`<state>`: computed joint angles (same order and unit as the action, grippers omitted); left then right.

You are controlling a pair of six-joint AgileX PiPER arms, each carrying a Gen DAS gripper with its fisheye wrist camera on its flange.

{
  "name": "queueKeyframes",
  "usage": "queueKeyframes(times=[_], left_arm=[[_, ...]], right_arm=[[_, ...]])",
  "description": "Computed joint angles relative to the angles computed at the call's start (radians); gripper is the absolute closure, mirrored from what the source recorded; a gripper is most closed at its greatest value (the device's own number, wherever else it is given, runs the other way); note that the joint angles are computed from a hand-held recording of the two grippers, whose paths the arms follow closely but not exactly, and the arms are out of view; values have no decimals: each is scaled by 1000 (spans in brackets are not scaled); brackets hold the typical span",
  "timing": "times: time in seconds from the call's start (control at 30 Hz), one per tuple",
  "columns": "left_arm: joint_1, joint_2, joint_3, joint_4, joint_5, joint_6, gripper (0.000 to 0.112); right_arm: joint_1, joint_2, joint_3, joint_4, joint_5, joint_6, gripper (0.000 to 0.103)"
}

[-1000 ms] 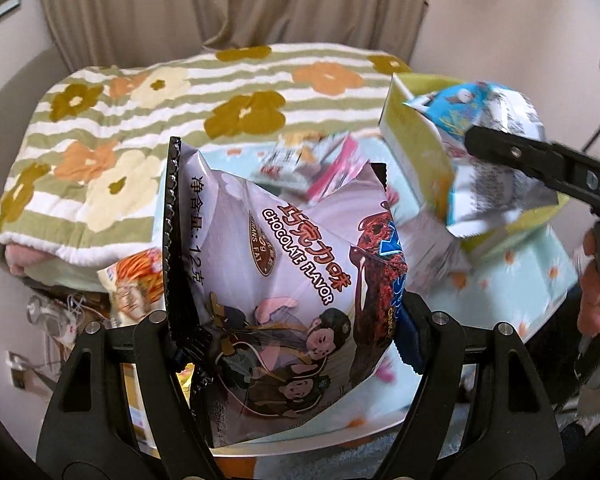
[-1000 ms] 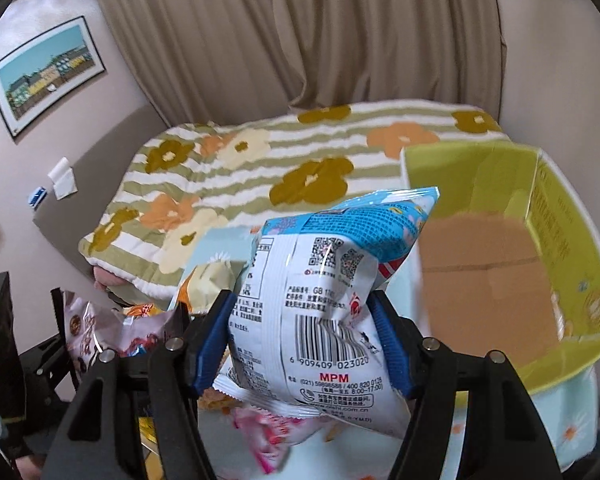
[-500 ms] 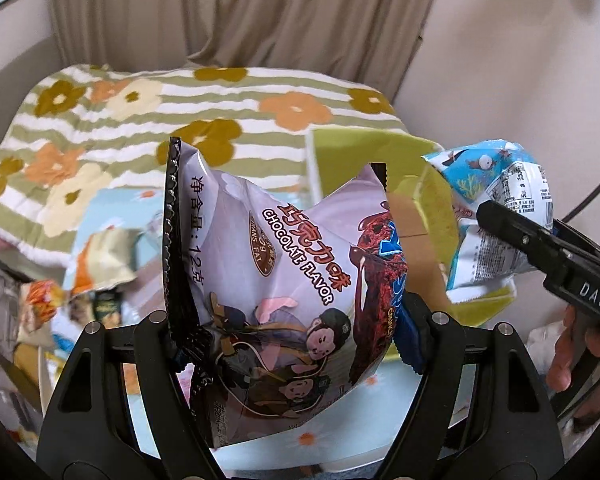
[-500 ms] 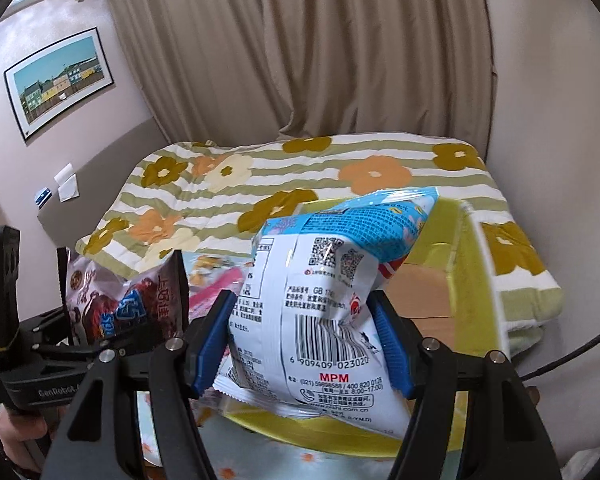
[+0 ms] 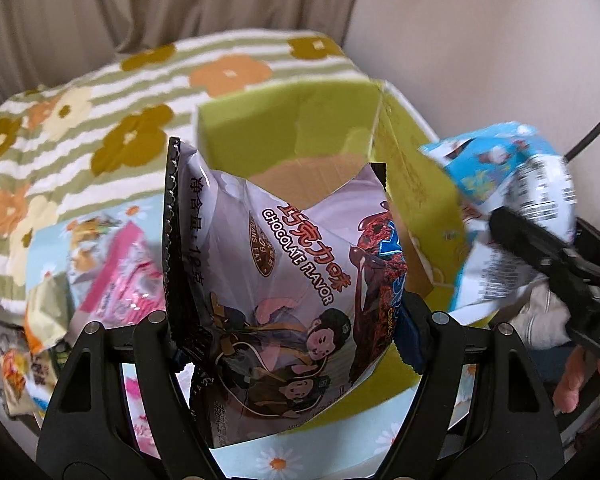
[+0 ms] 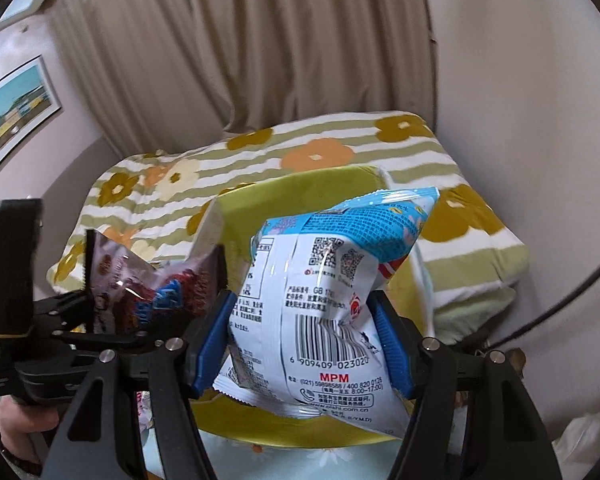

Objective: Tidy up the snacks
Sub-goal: 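Carry both bags over the cardboard box and release them inside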

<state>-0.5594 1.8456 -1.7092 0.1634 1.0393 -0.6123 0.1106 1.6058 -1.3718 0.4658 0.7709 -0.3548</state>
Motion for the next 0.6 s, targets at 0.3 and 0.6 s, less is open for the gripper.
queueKeyframes(times=[0.3,0.6], left_arm=[[68,170,-154,-186,53,218,35],[61,153,-125,-140,74,214,10]], right_arm=[[1,16,4,-99,-2,138,40],[0,26,4,-121,1,173,40]])
